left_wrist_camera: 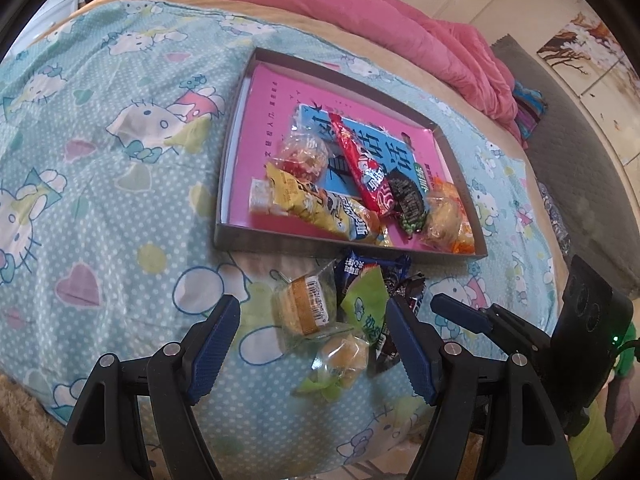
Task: Organize snacks
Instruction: 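Close the right tool on the Snickers bar beside the tray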
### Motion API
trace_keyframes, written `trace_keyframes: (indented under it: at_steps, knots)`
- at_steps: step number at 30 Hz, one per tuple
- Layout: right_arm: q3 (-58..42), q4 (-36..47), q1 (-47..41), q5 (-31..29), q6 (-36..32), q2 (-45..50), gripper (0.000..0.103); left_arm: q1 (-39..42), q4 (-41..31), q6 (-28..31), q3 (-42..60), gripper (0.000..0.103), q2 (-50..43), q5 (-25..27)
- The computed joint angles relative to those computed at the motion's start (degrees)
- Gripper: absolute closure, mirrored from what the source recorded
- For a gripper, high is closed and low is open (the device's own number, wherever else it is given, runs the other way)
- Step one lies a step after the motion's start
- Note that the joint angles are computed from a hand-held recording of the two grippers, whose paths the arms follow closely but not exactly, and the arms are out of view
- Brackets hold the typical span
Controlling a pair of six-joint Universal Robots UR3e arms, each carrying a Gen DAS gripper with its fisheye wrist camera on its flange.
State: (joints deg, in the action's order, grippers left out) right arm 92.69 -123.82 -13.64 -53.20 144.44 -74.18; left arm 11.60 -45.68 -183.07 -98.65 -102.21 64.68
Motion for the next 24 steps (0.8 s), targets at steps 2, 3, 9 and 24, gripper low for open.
trace_keyframes:
  at_steps: [2, 3, 9, 24]
  knots:
    - [-0.03, 0.37, 0.26, -0.17, -0.38, -0.01, 0.044, -0.27, -0.27, 0.11, 0.11, 0.026, -0.20, 0.03]
    - [-0.05, 0.54, 0.28, -0.14, -0.56, 0.02, 0.044, -0.35, -0.69, 0.19, 0.37, 0.026, -0.41, 0.01]
    - [-0.03, 0.83, 0.90, -0.75, -1.02, 0.24, 0.044, -0.59, -2.12, -0.18, 1.00, 0.026, -2.11, -1.02]
    - [-0.36, -0.64, 2.34, -2.19, -0.20, 2.79, 0.054, -0.87, -4.01, 0.60, 2.99, 0.026, -4.65, -1.68]
